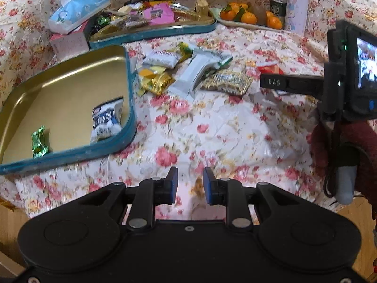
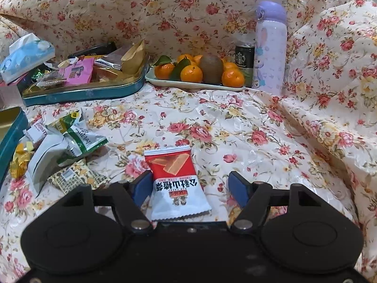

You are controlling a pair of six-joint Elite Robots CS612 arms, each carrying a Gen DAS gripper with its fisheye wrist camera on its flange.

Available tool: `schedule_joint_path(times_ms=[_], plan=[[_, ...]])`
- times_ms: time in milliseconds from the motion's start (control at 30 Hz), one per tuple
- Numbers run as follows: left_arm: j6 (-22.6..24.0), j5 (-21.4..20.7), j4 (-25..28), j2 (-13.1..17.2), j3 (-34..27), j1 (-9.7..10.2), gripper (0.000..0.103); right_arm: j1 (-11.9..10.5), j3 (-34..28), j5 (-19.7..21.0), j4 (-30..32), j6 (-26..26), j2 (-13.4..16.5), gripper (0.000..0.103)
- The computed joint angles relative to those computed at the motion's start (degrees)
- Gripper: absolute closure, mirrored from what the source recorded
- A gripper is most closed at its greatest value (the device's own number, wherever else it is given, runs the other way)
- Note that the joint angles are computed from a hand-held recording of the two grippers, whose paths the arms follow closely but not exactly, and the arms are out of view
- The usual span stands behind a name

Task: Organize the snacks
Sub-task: 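Move the right tool to the red-and-white biscuit packet and close on it, then lower the left tool onto the patterned cookie packet and close on it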

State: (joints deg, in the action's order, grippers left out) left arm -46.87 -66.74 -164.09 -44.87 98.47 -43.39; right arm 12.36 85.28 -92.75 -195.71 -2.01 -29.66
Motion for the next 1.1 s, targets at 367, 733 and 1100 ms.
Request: schedule_joint_path(times_ms=[367,733,1100], plan=[[2.7,0.0,-4.6,2.9,-4.9,1.79,0.069,-1.0,-1.0,3.7,-2.6,-2.1,1.4,0.03],[0.6,-3.7,-5.6,5.5,-9.5,3.62,0.069,-2.2,-1.0,7.6,-5.7,2.6,2.2,0.034],[-6.3,-9.2,-2.9,8.6,-16.0,5.67,0.063,-2.4,-0.5,7.7,-7.3,4.6,2.2,0.039]])
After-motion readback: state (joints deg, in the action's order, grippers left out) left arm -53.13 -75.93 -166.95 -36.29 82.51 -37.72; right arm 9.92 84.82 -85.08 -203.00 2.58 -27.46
